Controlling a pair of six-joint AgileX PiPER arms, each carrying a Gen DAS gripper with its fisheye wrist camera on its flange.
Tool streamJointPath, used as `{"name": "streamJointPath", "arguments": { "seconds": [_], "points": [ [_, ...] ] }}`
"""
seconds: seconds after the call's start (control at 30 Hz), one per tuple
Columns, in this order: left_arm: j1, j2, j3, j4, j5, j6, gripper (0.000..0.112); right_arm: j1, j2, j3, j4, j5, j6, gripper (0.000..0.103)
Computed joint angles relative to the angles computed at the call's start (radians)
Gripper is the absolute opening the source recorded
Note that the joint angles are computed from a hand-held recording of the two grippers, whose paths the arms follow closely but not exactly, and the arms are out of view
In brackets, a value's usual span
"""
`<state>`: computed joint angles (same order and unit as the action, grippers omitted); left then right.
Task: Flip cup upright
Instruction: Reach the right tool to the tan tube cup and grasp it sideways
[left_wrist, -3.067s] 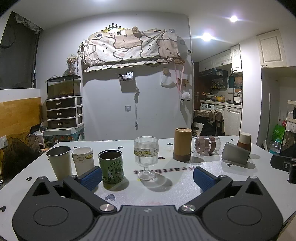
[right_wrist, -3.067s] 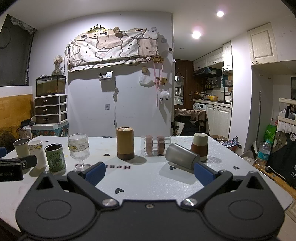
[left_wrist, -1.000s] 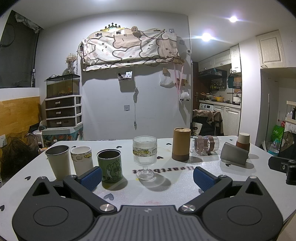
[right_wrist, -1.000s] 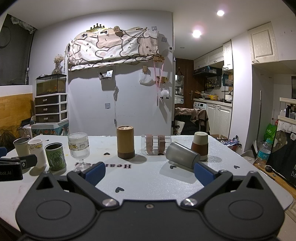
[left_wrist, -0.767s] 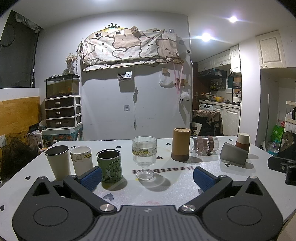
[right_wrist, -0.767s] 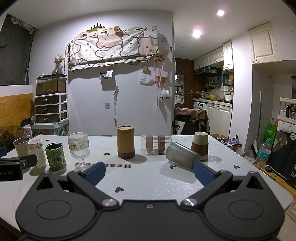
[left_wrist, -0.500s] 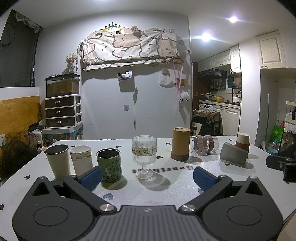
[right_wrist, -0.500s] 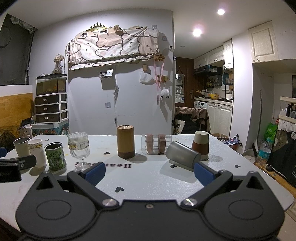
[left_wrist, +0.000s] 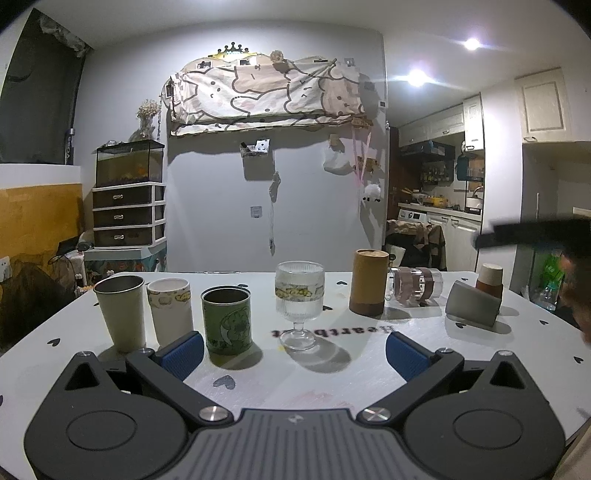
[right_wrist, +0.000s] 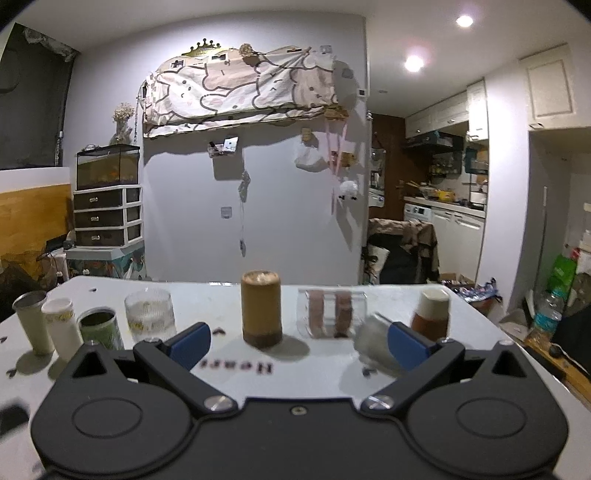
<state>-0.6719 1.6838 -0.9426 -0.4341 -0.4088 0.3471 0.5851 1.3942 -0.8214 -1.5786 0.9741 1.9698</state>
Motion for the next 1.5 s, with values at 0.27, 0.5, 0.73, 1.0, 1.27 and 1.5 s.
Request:
{"name": "streamJointPath", "arguments": {
  "seconds": [0.27, 0.5, 0.73, 1.0, 1.27, 1.5],
  "points": [
    [0.086, 0.037, 0.052, 0.280, -0.066, -0.251, 0.103, -0.281, 0.218, -0.392, 0.204, -0.354, -0.339, 0.101],
    [0.157, 0.078, 0.083, 0.308, -0.128, -0.257, 0.103, -0.441, 0.601, -0.963, 0.748, -0.381, -0.916, 0.099],
    [0.239, 0.103, 0.062, 0.403, -0.135, -0.372, 0.103, -0.495, 1.031, -1.620, 0.996, -0.101, -1.211, 0.095],
    [0.284, 0.141, 0.010, 0.535, -0.080, -0.507, 0.103, -0.488, 1.114, -1.711, 0.965, -0.107, -1.226, 0.070],
    [0.278, 0.135, 0.019, 0.496, -0.085, -0.485, 0.103, -0.459, 0.792, -1.046, 0.582, -0.424, -0.851, 0.070],
    [0.240, 0.119, 0.015, 0.453, -0.054, -0.461, 0.103, -0.357, 0.516, -0.483, 0.023, -0.488, -0.225, 0.070]
  ]
}}
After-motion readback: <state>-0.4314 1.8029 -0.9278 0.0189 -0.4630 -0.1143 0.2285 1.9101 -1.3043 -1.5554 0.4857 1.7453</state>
